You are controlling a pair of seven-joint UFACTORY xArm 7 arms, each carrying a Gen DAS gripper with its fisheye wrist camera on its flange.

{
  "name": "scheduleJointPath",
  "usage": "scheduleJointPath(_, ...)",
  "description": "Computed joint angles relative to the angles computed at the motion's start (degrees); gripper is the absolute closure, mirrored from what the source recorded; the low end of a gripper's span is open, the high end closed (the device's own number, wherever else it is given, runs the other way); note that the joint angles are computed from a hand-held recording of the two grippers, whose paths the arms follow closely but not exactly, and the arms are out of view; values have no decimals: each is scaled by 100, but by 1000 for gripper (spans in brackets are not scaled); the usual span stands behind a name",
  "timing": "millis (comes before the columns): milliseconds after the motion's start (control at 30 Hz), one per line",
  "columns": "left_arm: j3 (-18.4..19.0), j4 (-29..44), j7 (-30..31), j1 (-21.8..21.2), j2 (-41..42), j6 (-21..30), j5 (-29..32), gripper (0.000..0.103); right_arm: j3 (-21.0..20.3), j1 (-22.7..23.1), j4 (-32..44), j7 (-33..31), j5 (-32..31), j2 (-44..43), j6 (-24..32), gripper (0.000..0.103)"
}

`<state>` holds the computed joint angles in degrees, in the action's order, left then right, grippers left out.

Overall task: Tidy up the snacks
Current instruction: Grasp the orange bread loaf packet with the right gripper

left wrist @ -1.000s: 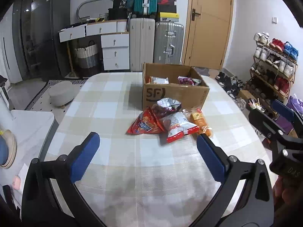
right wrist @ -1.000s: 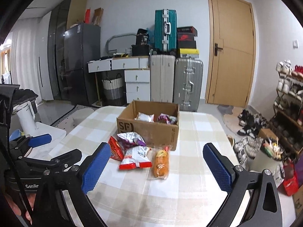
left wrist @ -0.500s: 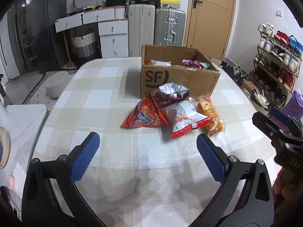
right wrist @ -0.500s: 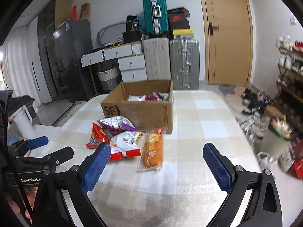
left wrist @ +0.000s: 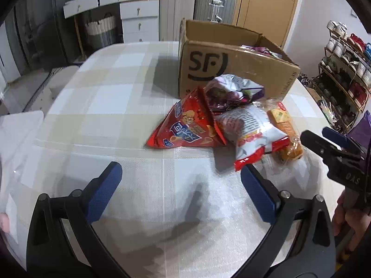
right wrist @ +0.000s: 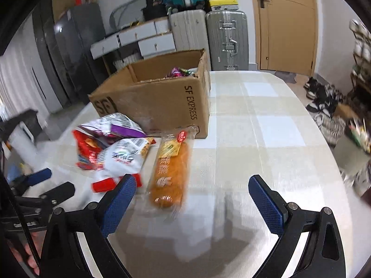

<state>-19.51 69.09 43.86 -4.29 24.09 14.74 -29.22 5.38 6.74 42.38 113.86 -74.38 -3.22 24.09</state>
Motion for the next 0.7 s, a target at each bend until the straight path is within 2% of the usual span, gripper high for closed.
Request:
scheduleJointPath(167,108,387,-188,-70,335,184,171,1,-208,-70,554,-849,289,582,-213,4)
scheduleJointPath(233,115,486,-222,-60,435,227,230,1,-301,-65,752,-1178,529,847,-352,13)
scheduleJointPath(267,105,543,-229,-36,489,253,239,1,-361,-58,830,-1324,636,975,-474,24)
scheduleJointPath(333,71,675,-226,12,600,341,247,1,-448,5,956,-1630,950,1170,-493,31)
scheduleJointPath(367,65,716,-224,23,638,362,253,1,-499,46,999,-1735,1074,1249,-498,31)
scheduleJointPath(467,56,814,-234,35,725,405,281,1,-725,182,1019,-1465,857,1317,-660,33)
scheduleJointPath(600,83,883,-286,19,800,486,328,1,-824,284,1017,-1506,752,1368,-728,48)
scheduleJointPath(633,104,899,-312,6,811,507,352,1,-816,253,1033,-1689,816,1416,-866,55)
scheduleJointPath(700,82,914,-291,42,819,512,335,1,-838,349,1086,-1791,804,1454,-815,60)
